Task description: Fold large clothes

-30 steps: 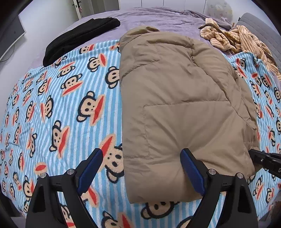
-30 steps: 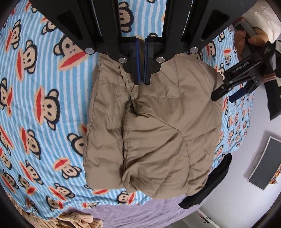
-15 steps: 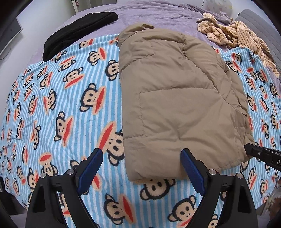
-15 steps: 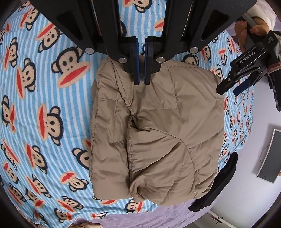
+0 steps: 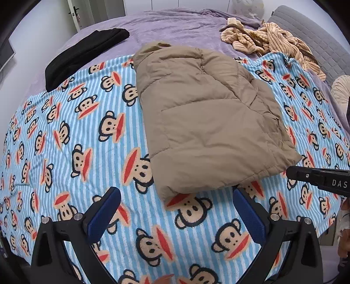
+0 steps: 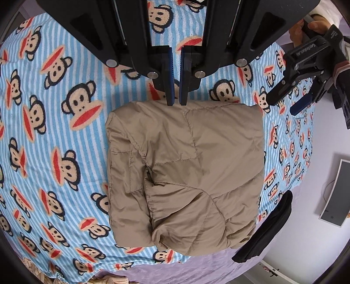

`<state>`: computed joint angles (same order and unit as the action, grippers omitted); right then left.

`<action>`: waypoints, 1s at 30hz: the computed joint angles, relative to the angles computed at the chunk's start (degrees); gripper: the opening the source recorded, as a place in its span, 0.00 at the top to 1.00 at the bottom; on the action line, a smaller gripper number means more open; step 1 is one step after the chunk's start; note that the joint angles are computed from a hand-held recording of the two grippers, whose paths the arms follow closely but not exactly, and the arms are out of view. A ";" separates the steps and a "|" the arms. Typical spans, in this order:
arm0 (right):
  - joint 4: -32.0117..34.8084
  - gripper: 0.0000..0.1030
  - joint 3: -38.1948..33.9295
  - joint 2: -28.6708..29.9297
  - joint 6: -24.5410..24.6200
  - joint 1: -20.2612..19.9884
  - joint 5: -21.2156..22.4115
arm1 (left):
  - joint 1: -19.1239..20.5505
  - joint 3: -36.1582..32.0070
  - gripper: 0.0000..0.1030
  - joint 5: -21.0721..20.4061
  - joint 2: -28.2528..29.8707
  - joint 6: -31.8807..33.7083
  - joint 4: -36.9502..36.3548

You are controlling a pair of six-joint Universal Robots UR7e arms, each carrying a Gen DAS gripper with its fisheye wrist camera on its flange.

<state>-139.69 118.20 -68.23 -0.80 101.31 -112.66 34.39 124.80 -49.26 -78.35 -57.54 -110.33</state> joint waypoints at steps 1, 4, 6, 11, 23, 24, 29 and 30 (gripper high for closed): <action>-0.20 0.95 0.41 -0.14 0.54 0.30 -0.19 | -0.16 0.21 0.00 -0.33 -0.41 0.24 0.13; -0.99 0.95 1.42 -0.47 1.86 1.12 -0.87 | -0.67 1.03 0.00 -0.94 -2.00 0.35 0.21; -1.58 0.95 2.10 -0.67 2.87 1.78 -1.33 | -1.15 1.39 0.00 -0.80 -3.01 -0.35 0.85; -3.32 0.95 3.88 -1.24 4.72 3.72 -2.98 | -2.29 0.91 0.00 -0.50 -4.43 -3.07 4.92; -1.97 0.19 3.37 -3.05 0.98 7.79 -6.36 | -6.08 -3.29 0.00 1.05 -5.69 -17.24 17.24; -1.83 0.19 3.07 -3.29 0.66 7.97 -6.34 | -6.35 -3.87 0.00 1.28 -5.46 -18.22 18.16; -2.03 0.17 1.77 -4.73 -0.41 9.09 -6.87 | -8.35 -6.63 0.00 3.06 -4.32 -22.97 22.36; -2.49 0.17 1.79 -5.01 -0.70 9.32 -6.86 | -8.66 -7.15 0.00 3.33 -4.13 -23.60 23.03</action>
<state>-142.18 119.99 -73.24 -1.49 110.63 -119.52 25.73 117.65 -45.94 -82.48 -81.13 -87.30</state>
